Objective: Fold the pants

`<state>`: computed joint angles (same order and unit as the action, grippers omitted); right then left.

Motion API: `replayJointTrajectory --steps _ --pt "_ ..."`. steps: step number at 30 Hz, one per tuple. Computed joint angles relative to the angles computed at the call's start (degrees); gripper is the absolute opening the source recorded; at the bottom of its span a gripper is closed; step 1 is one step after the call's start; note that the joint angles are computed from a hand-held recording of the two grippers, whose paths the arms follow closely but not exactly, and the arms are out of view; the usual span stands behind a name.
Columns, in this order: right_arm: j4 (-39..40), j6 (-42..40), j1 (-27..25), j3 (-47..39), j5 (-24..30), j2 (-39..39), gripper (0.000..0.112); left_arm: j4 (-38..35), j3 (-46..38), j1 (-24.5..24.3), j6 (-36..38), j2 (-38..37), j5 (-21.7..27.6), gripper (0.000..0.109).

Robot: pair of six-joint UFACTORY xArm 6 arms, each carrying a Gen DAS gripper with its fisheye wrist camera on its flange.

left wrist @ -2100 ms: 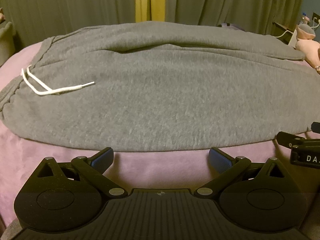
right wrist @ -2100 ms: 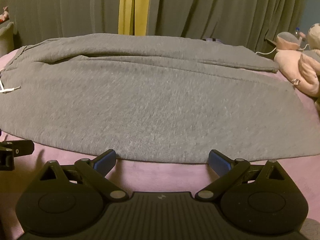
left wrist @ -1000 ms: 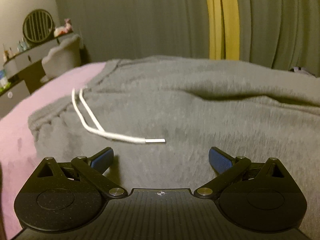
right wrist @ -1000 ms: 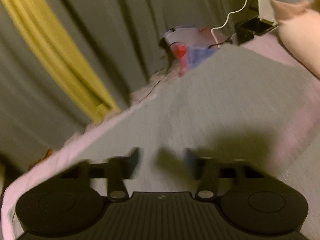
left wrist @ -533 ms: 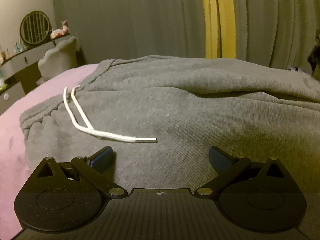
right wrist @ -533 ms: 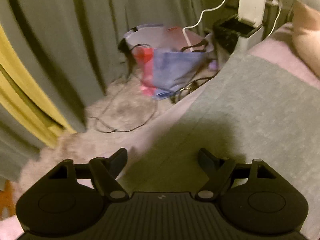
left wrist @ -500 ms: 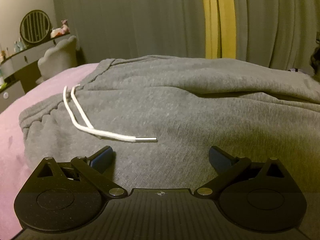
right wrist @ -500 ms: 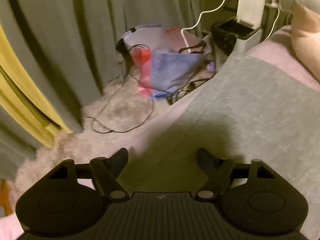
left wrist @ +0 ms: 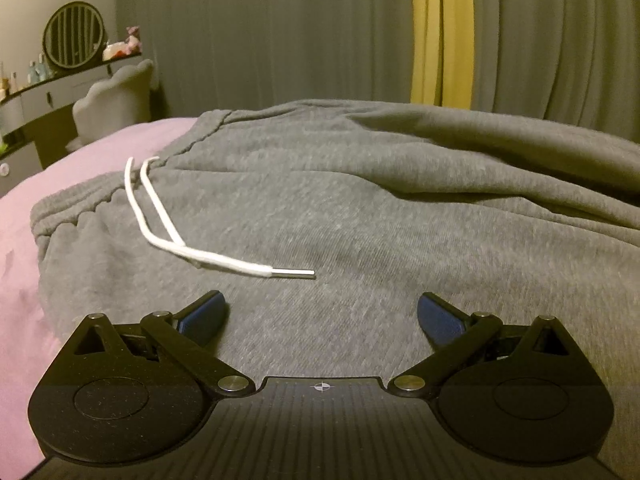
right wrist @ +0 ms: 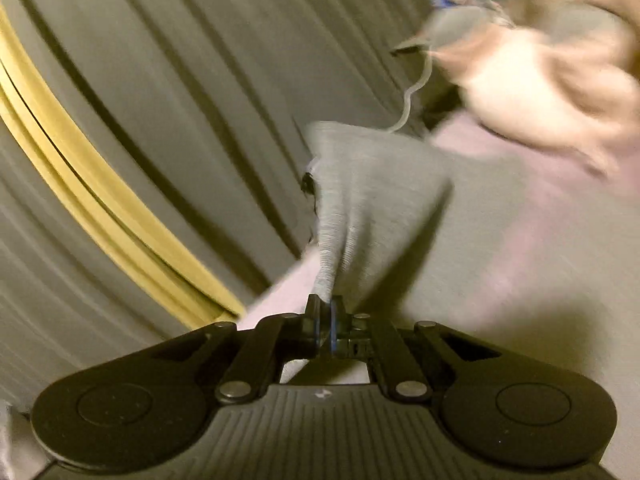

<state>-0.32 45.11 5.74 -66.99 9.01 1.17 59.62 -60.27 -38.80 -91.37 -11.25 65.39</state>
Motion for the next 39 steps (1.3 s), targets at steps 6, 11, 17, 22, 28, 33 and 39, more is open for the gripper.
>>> replayJointTrajectory --steps 6,11,17,22,28,33,39 --pt "-7.0 13.4 -4.3 18.4 4.8 -12.4 0.005 -0.3 -0.5 -1.0 1.6 0.3 1.1 0.103" --pt "-29.8 17.5 -5.1 11.3 -1.5 -7.7 0.035 -0.2 -0.9 -1.2 1.8 0.9 1.6 0.103" --pt "-56.2 24.6 -1.0 -3.6 10.2 4.4 0.052 0.2 -1.0 -1.4 1.8 1.1 1.9 0.103" --pt "-65.0 21.7 2.1 -8.1 17.8 9.2 0.052 0.9 -1.1 -1.5 1.6 1.6 2.1 0.103" --pt "-70.8 20.9 3.6 -10.7 22.0 10.9 0.052 1.0 -1.1 -1.5 1.6 1.7 2.1 0.103" --pt "-66.7 34.3 -0.7 -10.2 17.5 10.3 0.008 1.3 -1.2 -1.6 1.5 1.9 2.2 0.103" --pt "-60.2 67.0 -14.5 1.8 -12.8 3.4 0.006 1.5 -1.2 -1.4 1.8 2.0 2.0 0.103"
